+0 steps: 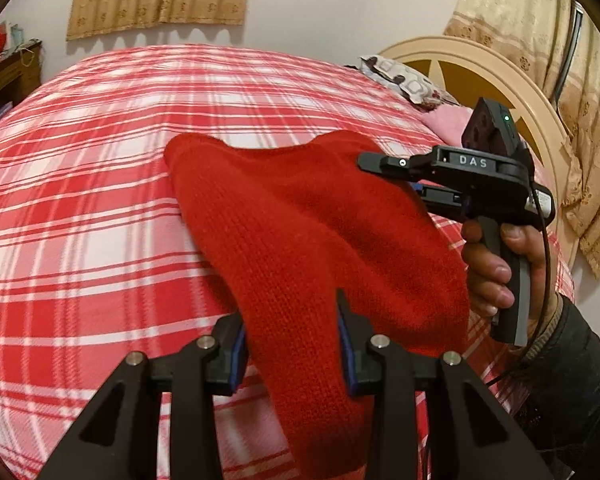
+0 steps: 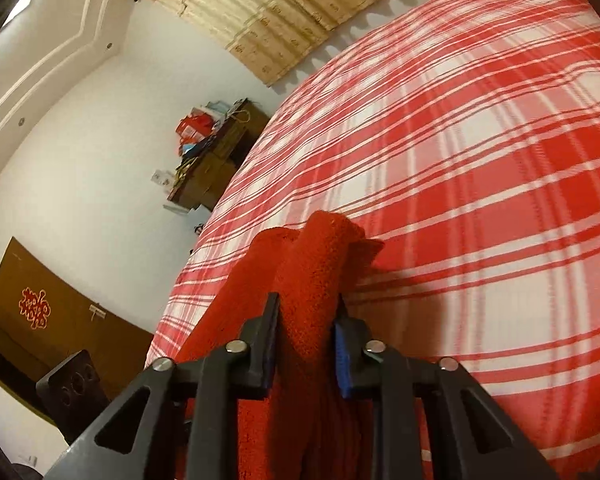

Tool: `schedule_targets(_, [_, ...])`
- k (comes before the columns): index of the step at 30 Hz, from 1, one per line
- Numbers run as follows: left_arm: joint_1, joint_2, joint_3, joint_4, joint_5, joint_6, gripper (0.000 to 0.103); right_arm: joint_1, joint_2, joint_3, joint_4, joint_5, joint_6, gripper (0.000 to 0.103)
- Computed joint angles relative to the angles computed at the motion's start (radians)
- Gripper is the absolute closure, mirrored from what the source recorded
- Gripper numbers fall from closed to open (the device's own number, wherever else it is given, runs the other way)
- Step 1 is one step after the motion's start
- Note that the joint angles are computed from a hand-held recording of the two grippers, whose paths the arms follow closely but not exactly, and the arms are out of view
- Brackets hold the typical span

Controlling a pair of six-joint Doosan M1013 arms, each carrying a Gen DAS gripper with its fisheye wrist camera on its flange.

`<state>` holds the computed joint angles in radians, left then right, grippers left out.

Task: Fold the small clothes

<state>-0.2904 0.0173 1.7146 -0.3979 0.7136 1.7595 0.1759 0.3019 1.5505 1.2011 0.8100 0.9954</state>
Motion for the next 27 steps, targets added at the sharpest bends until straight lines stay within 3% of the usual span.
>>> schedule_targets(27, [0.132, -0.079, 0.055, 0.120, -0.042, -0.099, 0.066, 0.166, 0.156, -0.260, -0.104, 0.141, 0.079, 0.089])
